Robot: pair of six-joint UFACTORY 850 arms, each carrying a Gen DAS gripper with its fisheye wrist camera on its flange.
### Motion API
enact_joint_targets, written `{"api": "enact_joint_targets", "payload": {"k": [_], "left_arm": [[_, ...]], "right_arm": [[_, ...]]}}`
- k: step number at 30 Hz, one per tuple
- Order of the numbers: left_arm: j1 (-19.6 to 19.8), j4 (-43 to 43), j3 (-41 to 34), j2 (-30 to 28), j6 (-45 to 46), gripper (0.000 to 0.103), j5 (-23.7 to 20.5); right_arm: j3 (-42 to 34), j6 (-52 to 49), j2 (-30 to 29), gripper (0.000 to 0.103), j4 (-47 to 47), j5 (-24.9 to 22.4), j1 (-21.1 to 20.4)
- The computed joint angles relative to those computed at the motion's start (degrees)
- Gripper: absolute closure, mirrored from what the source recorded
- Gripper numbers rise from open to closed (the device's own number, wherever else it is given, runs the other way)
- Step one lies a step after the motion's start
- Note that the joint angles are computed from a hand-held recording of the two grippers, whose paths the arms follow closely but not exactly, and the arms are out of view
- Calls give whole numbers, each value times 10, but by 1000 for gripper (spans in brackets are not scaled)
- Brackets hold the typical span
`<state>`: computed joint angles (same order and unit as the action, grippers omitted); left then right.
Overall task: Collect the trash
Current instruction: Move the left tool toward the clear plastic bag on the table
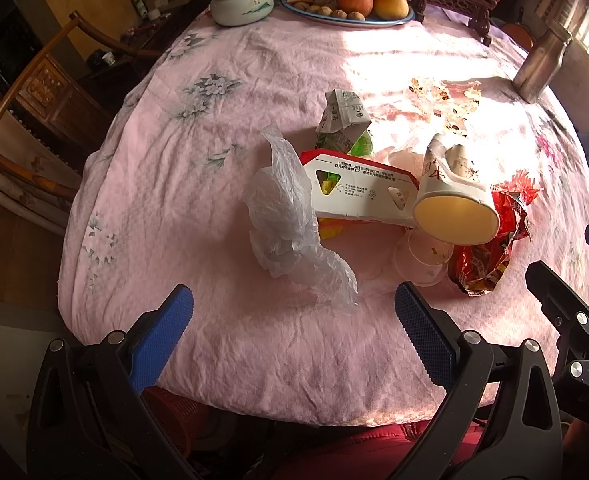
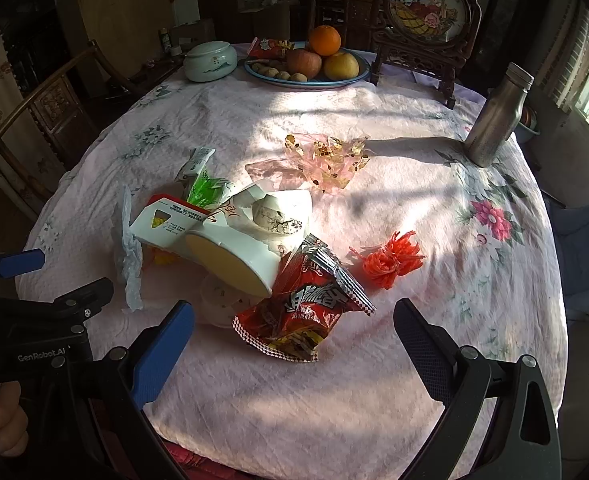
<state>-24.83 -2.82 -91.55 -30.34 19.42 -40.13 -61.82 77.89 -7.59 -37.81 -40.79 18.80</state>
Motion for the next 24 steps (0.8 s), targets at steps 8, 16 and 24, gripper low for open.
{"api": "enact_joint_targets", "payload": {"k": [8, 16, 24], "left_arm": [[2, -3, -13, -11, 2, 7, -7], [2, -4, -13, -11, 4, 7, -7], [1, -6, -24, -21, 7, 7, -14]], "right_arm": [[-4, -3, -5, 6, 3, 2, -1], [-9, -8, -11, 5, 9, 6, -3], [-5, -21, -7, 6, 28, 22, -12]]}}
